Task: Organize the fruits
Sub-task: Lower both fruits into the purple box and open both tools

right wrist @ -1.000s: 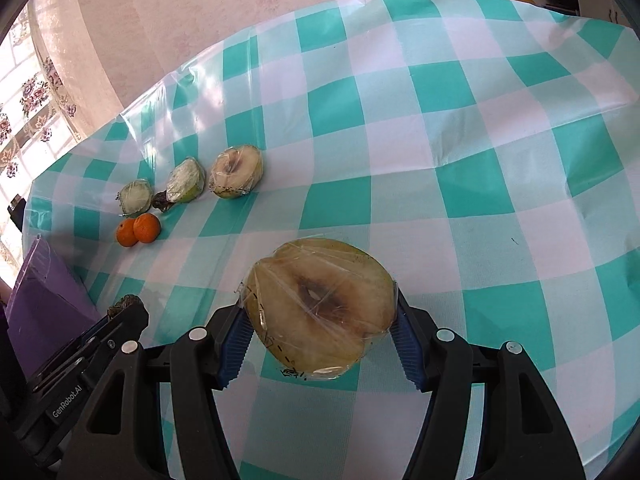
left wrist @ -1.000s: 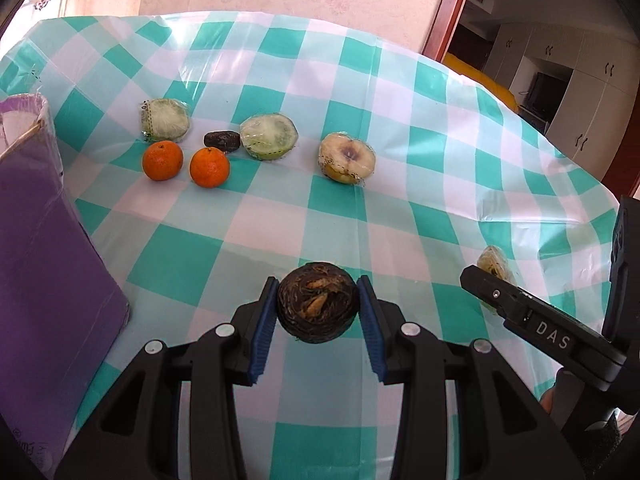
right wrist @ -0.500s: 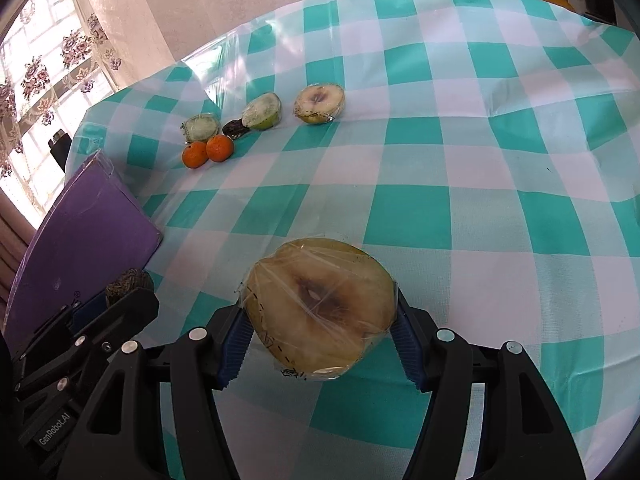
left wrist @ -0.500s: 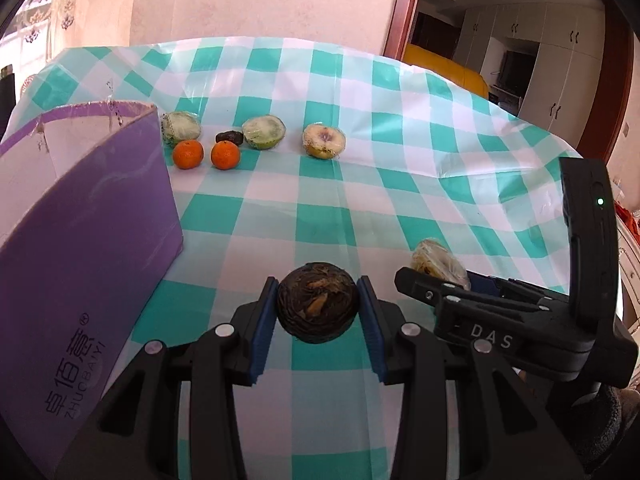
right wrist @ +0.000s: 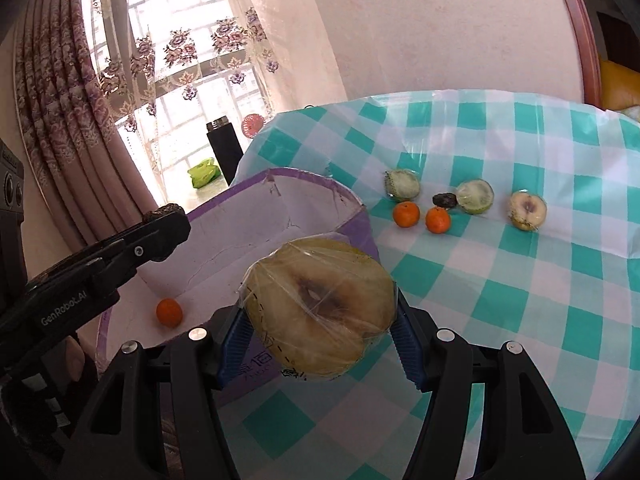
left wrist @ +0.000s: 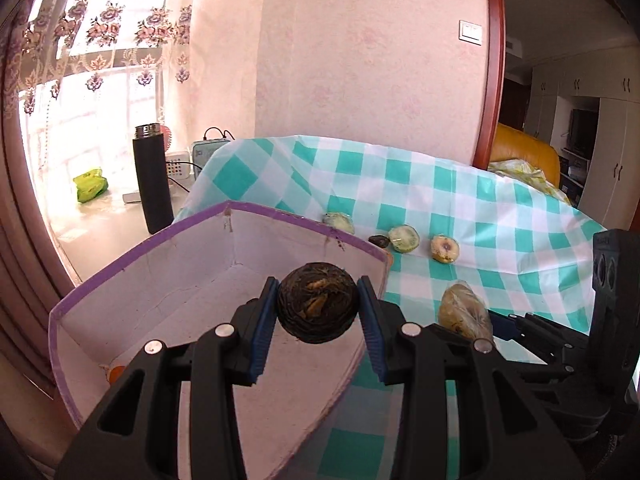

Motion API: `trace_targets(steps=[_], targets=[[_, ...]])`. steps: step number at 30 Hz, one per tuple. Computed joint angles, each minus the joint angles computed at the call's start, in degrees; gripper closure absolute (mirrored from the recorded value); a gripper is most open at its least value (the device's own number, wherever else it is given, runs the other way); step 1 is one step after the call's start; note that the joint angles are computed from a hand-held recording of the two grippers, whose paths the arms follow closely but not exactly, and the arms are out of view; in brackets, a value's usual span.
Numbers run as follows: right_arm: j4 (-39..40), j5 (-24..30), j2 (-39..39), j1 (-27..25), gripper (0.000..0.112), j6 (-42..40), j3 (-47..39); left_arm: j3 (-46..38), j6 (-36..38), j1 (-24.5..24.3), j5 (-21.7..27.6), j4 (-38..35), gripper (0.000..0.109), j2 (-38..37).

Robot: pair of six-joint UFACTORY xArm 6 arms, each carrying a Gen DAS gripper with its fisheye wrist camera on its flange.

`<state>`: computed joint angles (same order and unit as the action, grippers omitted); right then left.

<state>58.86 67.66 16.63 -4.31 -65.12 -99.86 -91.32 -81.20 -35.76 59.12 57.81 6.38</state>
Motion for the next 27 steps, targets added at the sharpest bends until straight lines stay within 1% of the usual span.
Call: trace_targets(steps=[4, 7, 8, 9, 11, 12, 13, 16, 20, 21, 22, 23, 24, 25, 27], targets=[[-1.19, 0.93, -1.79, 3.02, 0.050, -2.52, 1.45, 4.04, 0.61, 1.29, 6.95, -3.41, 0.068, -4.48], [-2.65, 0.00, -3.16, 5.24, 0.050, -4.41, 2.92, 3.59, 5.86, 1.62, 15.08, -6.42, 0.068, -4.88], [-4.01, -0.73, -3.63, 6.25, 0.050, -4.81, 3.38, 3.43, 7.94, 2.27, 16.60, -8.26, 0.068, -4.75], [-6.07, -1.84, -3.94, 7.44, 0.050, -4.86, 3.77, 4.41, 9.14, 3.26, 16.28, -10.36, 0.068, -5.46], [-9.31, -7.42, -6.27, 10.14, 0.049, -7.09, 6.97, 6.99, 10.85, 5.59, 14.45, -15.76, 0.068, -7.15], [-12.31, -8.43, -6.48, 11.28, 0.049, -6.97, 7.21, 7.87, 11.82, 6.45, 14.07, -17.80, 0.068, -7.65], [-14.84, -10.10, -6.88, 12.41, 0.049, -7.22, 7.88, 8.48, 12.36, 6.91, 14.05, -18.67, 0.068, -7.75], [-21.26, -15.63, -8.42, 15.13, 0.049, -7.78, 10.71, 7.46, 15.29, 7.19, 16.97, -19.40, 0.068, -6.16], [-25.80, -17.65, -8.32, 16.62, 0.049, -5.86, 11.15, 7.42, 15.97, 7.77, 17.18, -21.28, 0.067, -5.67], [-26.47, -17.95, -8.20, 16.91, 0.048, -5.17, 11.15, 7.47, 15.83, 7.78, 17.34, -21.26, 0.061, -5.76], [-26.81, -18.16, -8.27, 17.05, 0.045, -4.92, 11.33, 7.12, 15.51, 7.61, 18.12, -21.12, 0.049, -5.52], [-26.82, -18.75, -8.48, 17.14, 0.042, -5.03, 11.73, 7.22, 15.19, 7.49, 18.72, -20.92, 0.042, -5.66], [-26.61, -19.58, -8.73, 17.22, 0.035, -5.21, 12.20, 7.19, 14.81, 7.40, 18.93, -20.71, 0.034, -5.72], [-26.41, -20.11, -8.89, 17.28, 0.030, -5.31, 12.45, 7.68, 14.39, 7.36, 18.51, -20.55, 0.030, -6.17], [-25.84, -19.56, -8.63, 17.03, 0.028, -5.43, 12.02, 8.05, 13.91, 7.44, 18.25, -20.39, 0.024, -6.53]])
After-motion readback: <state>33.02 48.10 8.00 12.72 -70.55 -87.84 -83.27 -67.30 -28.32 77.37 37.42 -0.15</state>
